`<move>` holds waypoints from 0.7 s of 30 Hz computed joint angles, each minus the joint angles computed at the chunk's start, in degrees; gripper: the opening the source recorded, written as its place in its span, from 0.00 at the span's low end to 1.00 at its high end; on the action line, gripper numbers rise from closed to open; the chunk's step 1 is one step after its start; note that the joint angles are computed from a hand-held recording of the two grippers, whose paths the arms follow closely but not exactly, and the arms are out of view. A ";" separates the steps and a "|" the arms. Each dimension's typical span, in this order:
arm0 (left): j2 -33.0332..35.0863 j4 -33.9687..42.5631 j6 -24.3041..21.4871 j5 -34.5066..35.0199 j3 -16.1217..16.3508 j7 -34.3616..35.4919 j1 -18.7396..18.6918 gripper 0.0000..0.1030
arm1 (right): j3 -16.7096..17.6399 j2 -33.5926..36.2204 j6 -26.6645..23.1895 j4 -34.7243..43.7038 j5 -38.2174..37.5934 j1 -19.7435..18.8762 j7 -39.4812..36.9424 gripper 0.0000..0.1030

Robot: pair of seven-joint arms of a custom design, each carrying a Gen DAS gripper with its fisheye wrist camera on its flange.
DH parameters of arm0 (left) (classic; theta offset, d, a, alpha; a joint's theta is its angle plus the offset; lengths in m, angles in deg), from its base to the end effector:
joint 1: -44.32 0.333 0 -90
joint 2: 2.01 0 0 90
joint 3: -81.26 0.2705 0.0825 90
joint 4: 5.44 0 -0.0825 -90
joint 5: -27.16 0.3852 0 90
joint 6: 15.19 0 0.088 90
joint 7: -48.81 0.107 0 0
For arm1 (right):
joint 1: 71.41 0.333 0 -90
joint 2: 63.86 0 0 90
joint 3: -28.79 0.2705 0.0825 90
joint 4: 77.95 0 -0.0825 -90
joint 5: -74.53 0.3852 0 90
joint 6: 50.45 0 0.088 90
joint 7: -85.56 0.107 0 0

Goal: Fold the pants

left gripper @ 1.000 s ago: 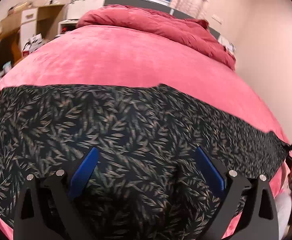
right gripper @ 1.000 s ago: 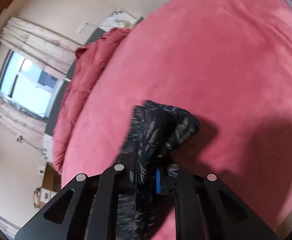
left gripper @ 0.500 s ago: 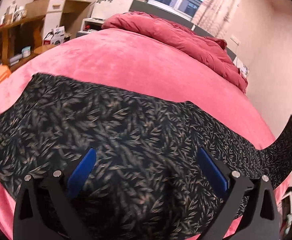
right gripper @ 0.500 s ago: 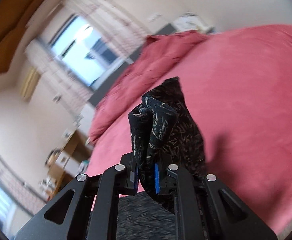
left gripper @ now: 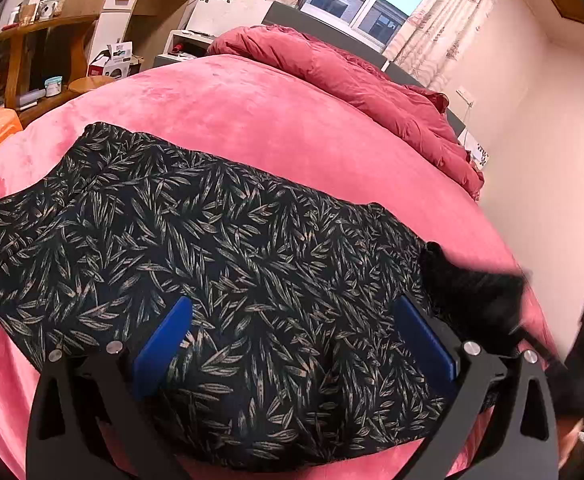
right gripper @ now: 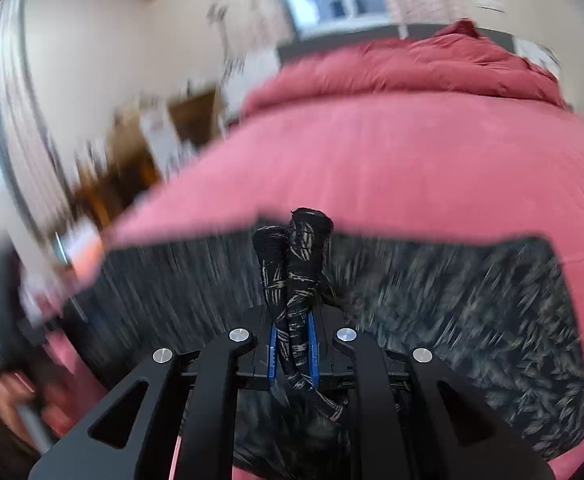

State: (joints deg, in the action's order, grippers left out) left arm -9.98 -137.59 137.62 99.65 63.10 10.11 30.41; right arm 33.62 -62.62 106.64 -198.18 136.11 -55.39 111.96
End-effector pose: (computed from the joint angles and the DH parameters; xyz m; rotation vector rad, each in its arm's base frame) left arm 0.4309 -0.3042 0.3906 -2.2042 1.1084 -1.0706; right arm 0.5572 0.1750 0.4176 -2.0072 1.0751 -0.2675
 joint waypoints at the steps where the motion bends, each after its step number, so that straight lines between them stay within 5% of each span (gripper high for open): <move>1: 0.18 0.16 -0.38 0.18 -0.20 -0.23 -0.11 0.98 | 0.04 0.73 0.13 -0.24 -3.98 0.18 1.64 0.14; 3: 0.72 0.67 -0.39 0.30 -0.27 -0.15 -0.37 0.98 | -0.41 0.68 -0.78 -2.04 -10.12 0.49 3.69 0.25; 6: 2.67 2.93 2.08 3.25 -0.11 -2.11 -0.60 0.98 | -1.65 -3.58 -7.58 -4.95 -4.44 -1.33 -1.49 0.53; 10: 8.18 9.15 7.53 7.79 1.47 -3.54 -1.38 0.98 | -6.62 -7.55 -16.97 -5.16 8.49 -4.10 -1.92 0.53; 14: 17.71 20.36 10.33 7.05 3.14 3.91 -4.23 0.97 | -7.24 -4.12 -9.75 -0.69 7.13 -6.64 7.70 0.50; 15: 20.73 23.85 9.43 3.35 3.02 10.10 -5.06 0.97 | -7.11 -2.49 -8.15 0.73 4.15 -7.22 10.49 0.43; 16: 22.82 26.25 8.31 -0.50 2.79 15.73 -5.63 0.89 | -6.98 -0.36 -7.07 2.46 -1.08 -7.85 15.05 0.37; 18: 27.29 30.90 5.57 -10.97 1.14 28.85 -5.76 0.57 | -6.66 2.53 -6.91 4.72 -7.98 -8.97 21.59 0.33; 20: 30.99 33.98 3.18 -21.20 -1.22 39.14 -4.88 0.19 | -6.38 5.91 -6.48 6.79 -13.31 -10.16 26.86 0.16; 21: 31.85 34.22 3.03 -22.29 -0.87 39.42 -5.53 0.19 | -6.16 7.68 -5.50 7.62 -14.74 -10.82 28.74 0.06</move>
State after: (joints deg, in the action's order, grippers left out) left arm 21.87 -103.37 140.65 77.36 62.23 49.53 24.88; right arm 27.46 -54.94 101.14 -190.56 121.38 -66.21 140.71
